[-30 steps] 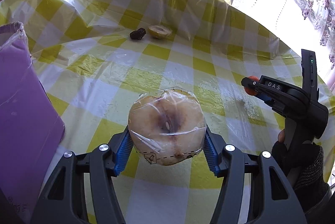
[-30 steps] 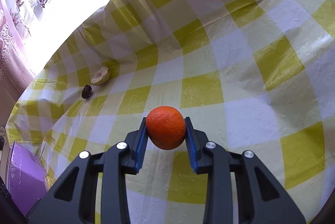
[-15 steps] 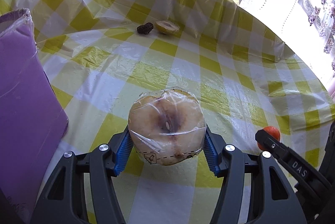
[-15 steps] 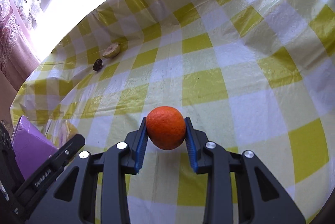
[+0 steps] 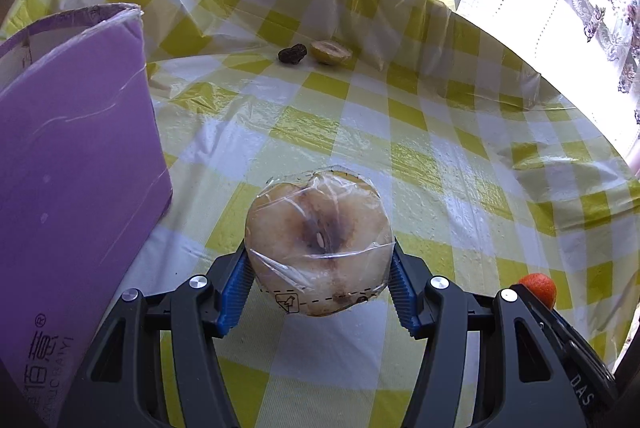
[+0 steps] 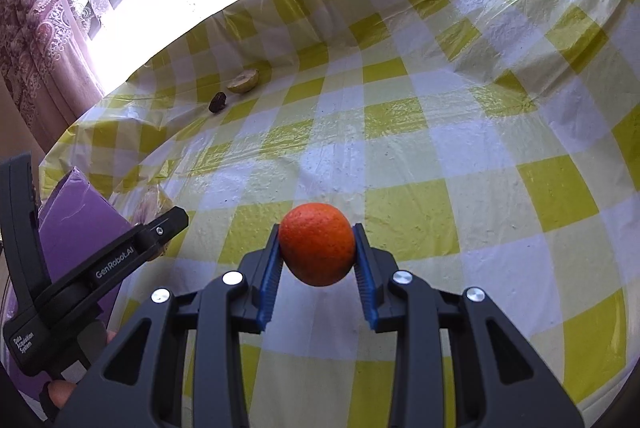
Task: Organize fruits
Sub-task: 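Carry the wrapped fruit half and tangerine toward the purple-rimmed box with both grippers, then lower both fruits into the box and open both grippers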
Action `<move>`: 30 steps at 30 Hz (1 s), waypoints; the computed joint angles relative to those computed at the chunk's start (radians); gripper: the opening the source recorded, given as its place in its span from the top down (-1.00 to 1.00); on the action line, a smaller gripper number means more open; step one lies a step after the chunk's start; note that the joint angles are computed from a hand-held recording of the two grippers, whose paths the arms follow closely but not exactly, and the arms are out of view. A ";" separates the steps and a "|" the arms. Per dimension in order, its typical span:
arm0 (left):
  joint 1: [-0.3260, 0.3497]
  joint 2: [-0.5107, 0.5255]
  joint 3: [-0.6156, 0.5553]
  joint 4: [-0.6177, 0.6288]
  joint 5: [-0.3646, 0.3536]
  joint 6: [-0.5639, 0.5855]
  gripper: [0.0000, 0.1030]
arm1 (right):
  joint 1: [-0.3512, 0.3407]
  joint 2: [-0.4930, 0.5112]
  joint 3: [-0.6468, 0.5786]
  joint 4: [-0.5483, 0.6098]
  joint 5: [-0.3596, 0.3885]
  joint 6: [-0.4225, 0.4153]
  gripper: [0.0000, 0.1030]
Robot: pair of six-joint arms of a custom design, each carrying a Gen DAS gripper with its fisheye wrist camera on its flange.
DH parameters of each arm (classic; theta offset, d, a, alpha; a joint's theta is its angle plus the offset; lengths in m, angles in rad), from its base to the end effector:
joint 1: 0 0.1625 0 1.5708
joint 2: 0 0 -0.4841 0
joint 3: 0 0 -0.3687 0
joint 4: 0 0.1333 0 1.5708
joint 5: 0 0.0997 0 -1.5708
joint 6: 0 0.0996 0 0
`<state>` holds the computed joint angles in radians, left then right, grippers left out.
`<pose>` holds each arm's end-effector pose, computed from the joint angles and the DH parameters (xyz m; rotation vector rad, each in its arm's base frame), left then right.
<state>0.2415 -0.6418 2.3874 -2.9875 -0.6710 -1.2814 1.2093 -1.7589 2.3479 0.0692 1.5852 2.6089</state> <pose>-0.3359 -0.3004 -0.0016 0.2511 2.4074 -1.0193 0.0406 -0.2654 0.2934 0.2061 -2.5058 1.1050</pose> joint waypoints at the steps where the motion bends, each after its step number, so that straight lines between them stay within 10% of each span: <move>1: -0.011 -0.003 0.010 0.000 -0.004 -0.007 -0.11 | 0.005 0.003 0.000 -0.001 0.005 0.000 0.34; 18: -0.239 -0.105 0.122 0.227 0.035 -0.246 -0.11 | -0.014 -0.071 0.068 -0.024 -0.095 -0.056 0.34; 26: -0.475 -0.264 0.058 1.031 0.169 -0.779 -0.11 | -0.006 -0.245 0.220 -0.155 -0.313 -0.173 0.34; 30: -0.560 -0.301 -0.005 1.450 0.172 -1.085 -0.11 | 0.237 -0.223 0.236 -0.252 -0.168 -0.114 0.34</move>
